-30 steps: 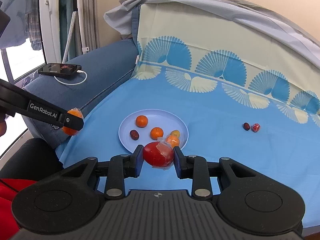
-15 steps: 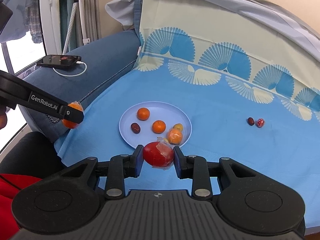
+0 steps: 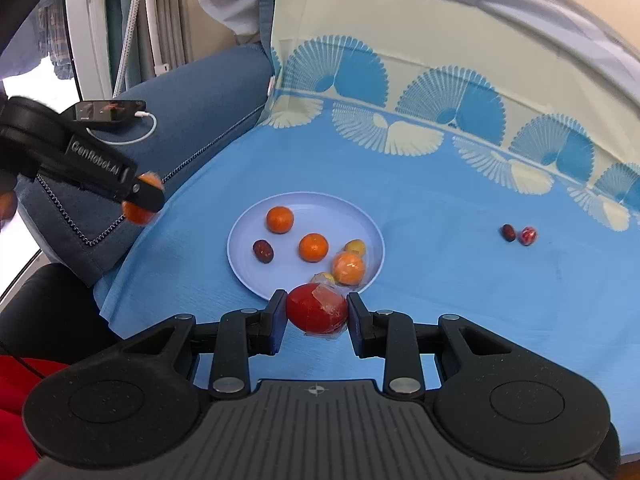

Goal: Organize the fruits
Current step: 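Lower the tangerine and wrapped red fruit over the plate with both tools, then open both tools to drop the tangerine and wrapped red fruit onto the plate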

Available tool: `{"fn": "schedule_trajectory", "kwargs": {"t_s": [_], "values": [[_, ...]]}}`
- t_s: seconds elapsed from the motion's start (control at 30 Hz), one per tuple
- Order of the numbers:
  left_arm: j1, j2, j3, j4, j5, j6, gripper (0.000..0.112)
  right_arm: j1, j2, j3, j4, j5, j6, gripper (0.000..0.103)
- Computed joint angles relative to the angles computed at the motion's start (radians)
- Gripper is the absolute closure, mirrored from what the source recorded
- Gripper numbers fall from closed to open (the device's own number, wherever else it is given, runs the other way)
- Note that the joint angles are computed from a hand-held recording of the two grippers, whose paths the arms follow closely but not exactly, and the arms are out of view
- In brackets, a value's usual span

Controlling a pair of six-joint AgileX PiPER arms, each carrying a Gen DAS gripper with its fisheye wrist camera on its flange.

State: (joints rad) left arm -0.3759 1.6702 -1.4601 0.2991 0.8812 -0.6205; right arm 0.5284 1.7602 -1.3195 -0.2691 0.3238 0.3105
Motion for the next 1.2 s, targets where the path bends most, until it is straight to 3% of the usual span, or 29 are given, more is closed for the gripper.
{"fn": "schedule_trajectory", "kwargs": {"t_s": [0.3,0.63,0.9,1.2], "values": [[0.049,0.142,-0.161,-0.058,0.018,0.090,0.077,-0.035,0.139,-0.181,0.169,0.058,-0.155,0.070],[0.073,0.382,-0.436,-0.155,0.075,0.245,0.077,-0.074,0.356,-0.469,0.222,0.128,-0.204,0.070],[0.068,0.582,-0.648,-0.128,0.122,0.290,0.077,-0.087,0.532,-0.706,0.235,0.177,-0.311,0.070],[0.083,0.732,-0.841,-0.117,0.193,0.317,0.077,-0.101,0.723,-1.012,0.276,0.332,-0.369,0.070]]}}
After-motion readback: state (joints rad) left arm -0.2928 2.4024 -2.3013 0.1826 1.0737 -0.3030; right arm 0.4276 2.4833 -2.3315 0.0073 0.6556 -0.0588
